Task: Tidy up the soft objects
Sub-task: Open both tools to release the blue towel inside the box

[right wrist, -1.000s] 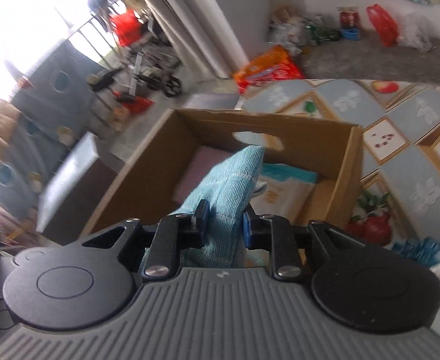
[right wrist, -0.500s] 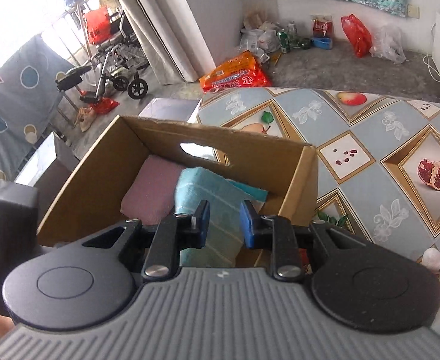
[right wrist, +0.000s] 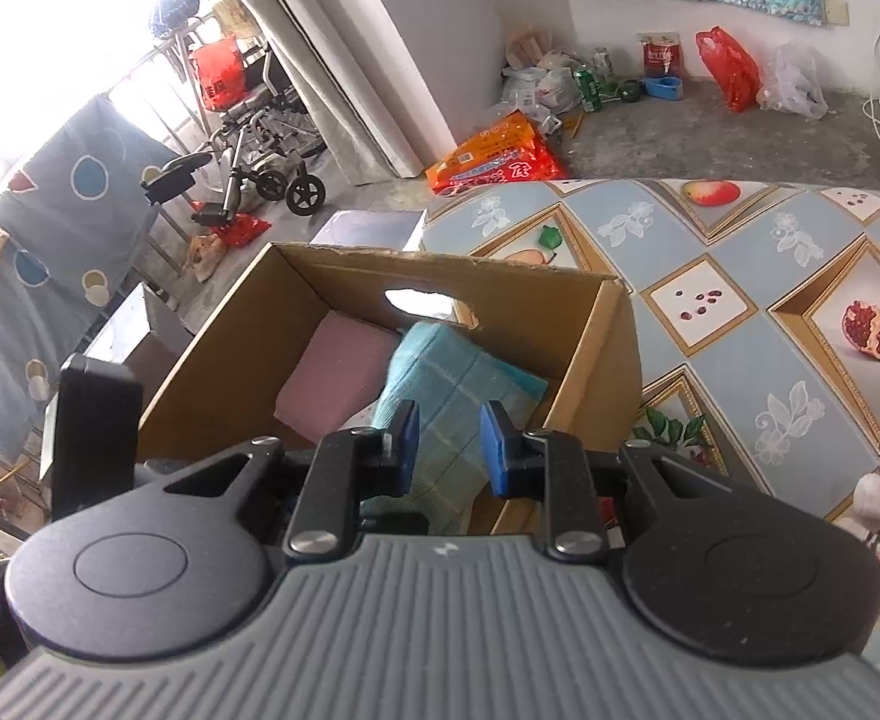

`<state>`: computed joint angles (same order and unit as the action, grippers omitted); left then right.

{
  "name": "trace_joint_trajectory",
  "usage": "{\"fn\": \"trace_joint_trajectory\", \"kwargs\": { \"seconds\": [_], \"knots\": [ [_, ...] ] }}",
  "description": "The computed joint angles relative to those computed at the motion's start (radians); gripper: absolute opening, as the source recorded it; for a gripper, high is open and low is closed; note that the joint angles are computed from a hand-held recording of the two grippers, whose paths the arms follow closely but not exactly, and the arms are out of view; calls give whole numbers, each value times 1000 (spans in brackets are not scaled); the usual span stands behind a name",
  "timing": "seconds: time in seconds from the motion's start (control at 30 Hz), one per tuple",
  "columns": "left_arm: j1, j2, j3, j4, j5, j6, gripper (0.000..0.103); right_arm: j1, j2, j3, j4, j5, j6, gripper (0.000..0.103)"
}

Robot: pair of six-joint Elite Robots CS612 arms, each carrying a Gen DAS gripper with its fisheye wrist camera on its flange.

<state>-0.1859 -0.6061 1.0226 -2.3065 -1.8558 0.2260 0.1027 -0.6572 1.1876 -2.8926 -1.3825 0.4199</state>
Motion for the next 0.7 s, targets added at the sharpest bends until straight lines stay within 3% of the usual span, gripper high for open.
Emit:
{"fn": "trace_joint_trajectory", "kwargs": {
  "seconds": [0.07,0.1,0.13,0.27,0.53,0.63,0.7],
  "knots": [
    [-3,-1,2,-9,0,-5,41,0,-2,6,-10,7,2,23],
    [-4,-2,6,-18,-5,-3,26,-1,-4,12,-18,13,4,23],
    [-4,-5,10,-16,-14,4,18,-1,-6,16,-23,16,7,23],
    [2,-25,40,-80,-82,18,15,-4,-18,38,-51,19,19,23],
    [56,3,-14,-155,-426,-108,15,-16,-43,85,-125,7,50,23],
    [53,28,-54,-53,-431,-89,15,-19,-45,91,-127,6,56,23],
    [48,55,-112,102,-399,-68,15,-21,-44,92,-120,6,59,23]
  ]
}}
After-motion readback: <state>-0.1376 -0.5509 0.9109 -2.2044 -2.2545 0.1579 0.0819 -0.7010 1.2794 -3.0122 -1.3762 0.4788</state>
